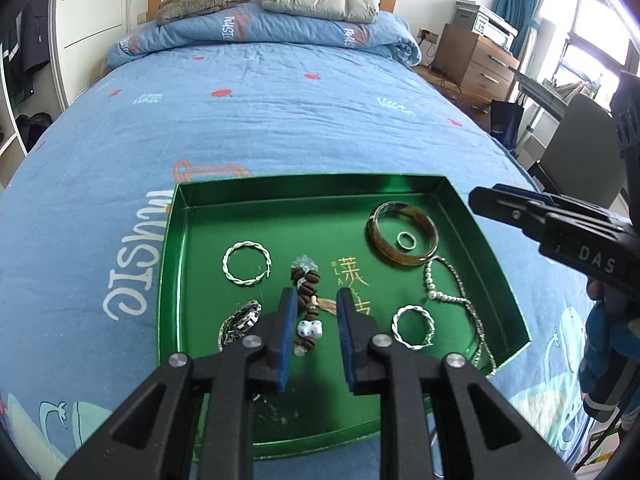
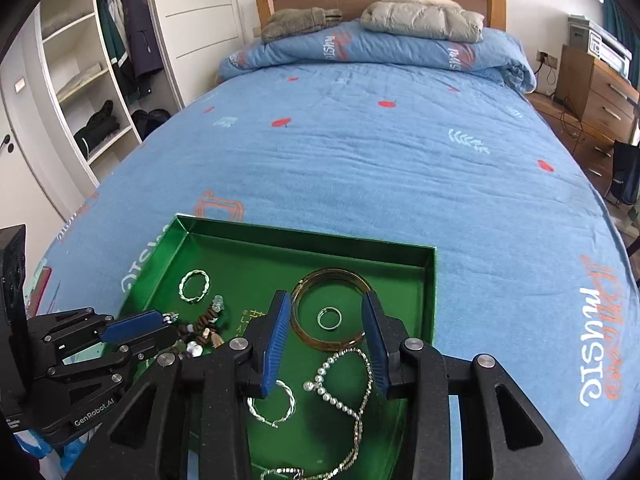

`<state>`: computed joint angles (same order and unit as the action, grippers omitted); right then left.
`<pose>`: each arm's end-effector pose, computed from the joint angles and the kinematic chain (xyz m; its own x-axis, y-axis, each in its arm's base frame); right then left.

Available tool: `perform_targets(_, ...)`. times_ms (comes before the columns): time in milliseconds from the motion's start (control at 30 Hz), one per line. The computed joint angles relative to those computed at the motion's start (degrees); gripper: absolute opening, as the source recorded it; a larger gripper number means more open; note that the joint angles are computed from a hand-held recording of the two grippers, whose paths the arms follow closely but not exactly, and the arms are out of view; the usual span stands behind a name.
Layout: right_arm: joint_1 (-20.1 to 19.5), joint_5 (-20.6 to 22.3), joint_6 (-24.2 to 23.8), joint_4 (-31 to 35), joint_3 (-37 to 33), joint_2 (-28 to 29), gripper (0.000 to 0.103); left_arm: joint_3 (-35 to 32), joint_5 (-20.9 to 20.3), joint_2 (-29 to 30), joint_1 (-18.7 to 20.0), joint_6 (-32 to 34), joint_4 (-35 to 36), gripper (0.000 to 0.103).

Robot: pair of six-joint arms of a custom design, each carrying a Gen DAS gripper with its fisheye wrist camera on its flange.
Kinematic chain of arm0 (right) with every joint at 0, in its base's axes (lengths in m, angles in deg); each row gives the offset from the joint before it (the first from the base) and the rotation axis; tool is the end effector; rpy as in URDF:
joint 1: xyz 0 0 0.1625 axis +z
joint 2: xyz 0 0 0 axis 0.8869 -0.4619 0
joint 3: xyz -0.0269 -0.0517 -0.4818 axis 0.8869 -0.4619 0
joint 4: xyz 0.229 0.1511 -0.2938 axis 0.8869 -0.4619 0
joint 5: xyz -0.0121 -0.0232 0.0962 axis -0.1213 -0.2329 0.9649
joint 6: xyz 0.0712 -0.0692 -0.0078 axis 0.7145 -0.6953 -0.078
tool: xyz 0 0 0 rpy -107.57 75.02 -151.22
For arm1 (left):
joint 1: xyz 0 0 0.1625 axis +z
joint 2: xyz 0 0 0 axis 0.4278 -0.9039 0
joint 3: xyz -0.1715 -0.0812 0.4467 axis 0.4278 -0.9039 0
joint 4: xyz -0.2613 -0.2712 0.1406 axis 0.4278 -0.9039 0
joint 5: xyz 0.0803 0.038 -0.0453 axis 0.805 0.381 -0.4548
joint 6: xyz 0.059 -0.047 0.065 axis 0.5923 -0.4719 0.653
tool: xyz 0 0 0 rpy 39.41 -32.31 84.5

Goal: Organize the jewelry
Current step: 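Carry the beaded bracelet and small ring into the green tray and release them, then withdraw both tools from the tray toward the amber bangle and silver bangle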

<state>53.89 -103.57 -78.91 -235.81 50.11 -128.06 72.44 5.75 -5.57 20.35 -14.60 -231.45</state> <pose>0.3888 -0.5987 0.1820 -0.7167 -0.3947 0.5749 -0.6398 0.7000 -0.3171 -0.2173 -0.5204 0.3124 -0.7988 0.0548 -0.5991 0.4066 0.7831 -0.4706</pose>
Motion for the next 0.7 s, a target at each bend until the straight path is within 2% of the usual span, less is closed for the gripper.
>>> perform_targets(133, 2.0, 0.0, 1.1, -3.6, 4.5, -4.5, 0.039, 1.4, 1.5, -3.3, -3.9, -2.0, 2.4, 0.019)
perform_targets(367, 6.3, -1.1, 2.5, -8.7, 13.9, -11.9, 0.044, 3.8, 3.5, -11.0, -11.2, -10.2, 12.2, 0.019)
perform_targets(533, 9.3, -2.2, 3.8, -10.6, 19.5, -16.2, 0.045, 4.2, 6.7, -16.7, -16.7, -18.0, 23.7, 0.019)
perform_targets(700, 12.4, -4.1, 5.3, -11.9, 24.2, -19.7, 0.047, 3.7, 8.1, -22.0, -21.8, -26.0, 35.1, 0.021)
